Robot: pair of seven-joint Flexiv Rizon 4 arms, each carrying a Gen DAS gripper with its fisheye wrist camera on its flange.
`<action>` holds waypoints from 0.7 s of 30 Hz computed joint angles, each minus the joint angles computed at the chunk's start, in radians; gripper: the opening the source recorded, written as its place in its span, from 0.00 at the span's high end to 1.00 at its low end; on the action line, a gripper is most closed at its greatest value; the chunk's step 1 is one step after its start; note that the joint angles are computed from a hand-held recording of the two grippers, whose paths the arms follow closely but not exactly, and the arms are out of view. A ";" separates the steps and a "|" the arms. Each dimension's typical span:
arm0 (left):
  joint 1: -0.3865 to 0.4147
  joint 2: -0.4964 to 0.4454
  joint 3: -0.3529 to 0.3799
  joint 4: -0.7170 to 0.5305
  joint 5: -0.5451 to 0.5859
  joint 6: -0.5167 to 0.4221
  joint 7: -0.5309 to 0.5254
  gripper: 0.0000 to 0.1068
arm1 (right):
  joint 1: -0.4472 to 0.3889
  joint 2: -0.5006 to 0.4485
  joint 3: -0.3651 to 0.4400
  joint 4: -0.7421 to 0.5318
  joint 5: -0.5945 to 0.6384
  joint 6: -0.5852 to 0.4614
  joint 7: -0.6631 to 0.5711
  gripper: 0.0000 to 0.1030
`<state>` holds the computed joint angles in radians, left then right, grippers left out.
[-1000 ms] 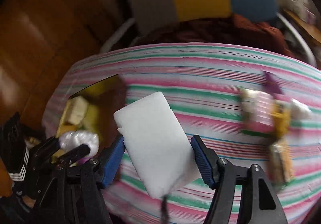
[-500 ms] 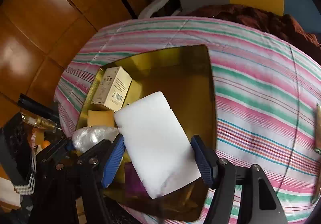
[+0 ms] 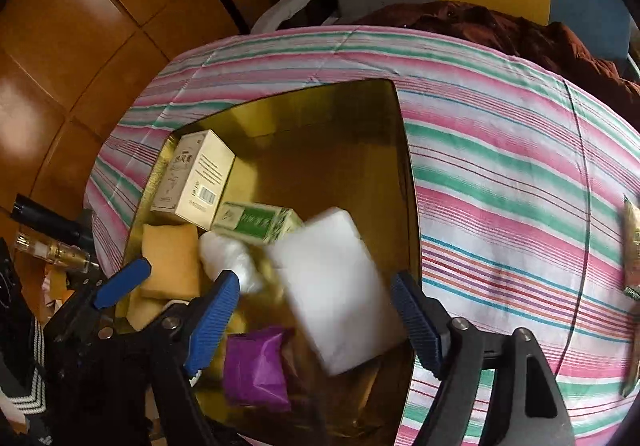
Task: Organize objects
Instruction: 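Open the right gripper over the tray while the left gripper releases the cotton ball, then move both grippers back toward the remaining items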
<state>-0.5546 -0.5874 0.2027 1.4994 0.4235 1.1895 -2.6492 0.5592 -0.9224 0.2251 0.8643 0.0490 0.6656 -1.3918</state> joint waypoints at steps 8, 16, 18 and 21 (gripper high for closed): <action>-0.050 0.043 0.044 -0.013 0.108 -0.069 -0.108 0.22 | -0.004 0.066 -0.008 0.127 -0.014 0.132 0.019 0.21; -0.058 0.070 0.007 -0.053 0.219 -0.173 -0.158 0.19 | 0.007 0.155 -0.046 0.301 -0.107 0.295 0.078 0.21; -0.059 0.072 -0.005 -0.066 0.242 -0.197 -0.163 0.19 | 0.014 0.177 -0.064 0.348 -0.146 0.338 0.104 0.21; -0.060 0.073 -0.021 -0.085 0.275 -0.222 -0.169 0.18 | 0.011 0.195 -0.069 0.391 -0.186 0.377 0.134 0.21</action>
